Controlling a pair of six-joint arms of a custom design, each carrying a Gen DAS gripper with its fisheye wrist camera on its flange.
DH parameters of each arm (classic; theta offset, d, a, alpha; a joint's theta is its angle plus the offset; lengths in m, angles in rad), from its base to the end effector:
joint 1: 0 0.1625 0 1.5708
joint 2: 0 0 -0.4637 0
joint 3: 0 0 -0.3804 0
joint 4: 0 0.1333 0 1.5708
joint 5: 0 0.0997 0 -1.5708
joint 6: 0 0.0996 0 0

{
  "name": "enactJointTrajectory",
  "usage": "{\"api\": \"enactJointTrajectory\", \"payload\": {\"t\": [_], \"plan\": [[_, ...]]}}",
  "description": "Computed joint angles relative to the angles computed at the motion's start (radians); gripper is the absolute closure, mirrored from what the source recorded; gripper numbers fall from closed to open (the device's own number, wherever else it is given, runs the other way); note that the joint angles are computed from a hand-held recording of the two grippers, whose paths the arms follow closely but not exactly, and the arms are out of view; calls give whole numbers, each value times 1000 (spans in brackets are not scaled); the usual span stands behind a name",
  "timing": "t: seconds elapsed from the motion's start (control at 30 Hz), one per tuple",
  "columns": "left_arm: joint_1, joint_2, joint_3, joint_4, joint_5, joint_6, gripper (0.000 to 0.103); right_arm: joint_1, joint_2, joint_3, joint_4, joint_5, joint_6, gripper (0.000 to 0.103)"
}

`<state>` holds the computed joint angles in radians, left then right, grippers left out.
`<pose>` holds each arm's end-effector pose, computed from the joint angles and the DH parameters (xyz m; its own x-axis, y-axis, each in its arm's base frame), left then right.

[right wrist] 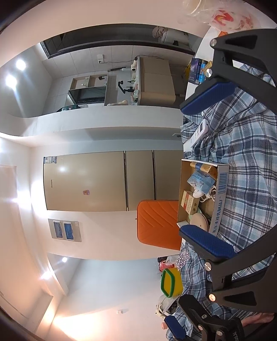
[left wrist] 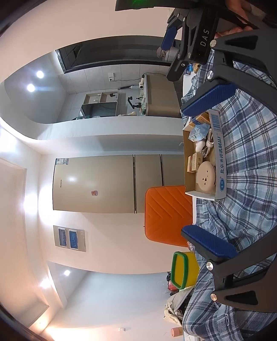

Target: Organize soft objects

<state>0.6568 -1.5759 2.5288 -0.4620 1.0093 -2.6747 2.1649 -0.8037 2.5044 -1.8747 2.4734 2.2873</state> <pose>-0.0805 -0.2974 0.1885 -0.6256 0.4721 -0.6211 0.7334 0.0844 -0.6745 0.2419 -0.2597 0.0316 -0.6945 0.3011 0.6535 -0.6499 0.1273 -0.7493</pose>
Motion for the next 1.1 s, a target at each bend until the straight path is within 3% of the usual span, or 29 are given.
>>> {"api": "enactJointTrajectory", "payload": {"t": [1.1], "plan": [[-18,-7,8,-7,-23,-6,0,8,3,1,-15,21,-12,0]]}}
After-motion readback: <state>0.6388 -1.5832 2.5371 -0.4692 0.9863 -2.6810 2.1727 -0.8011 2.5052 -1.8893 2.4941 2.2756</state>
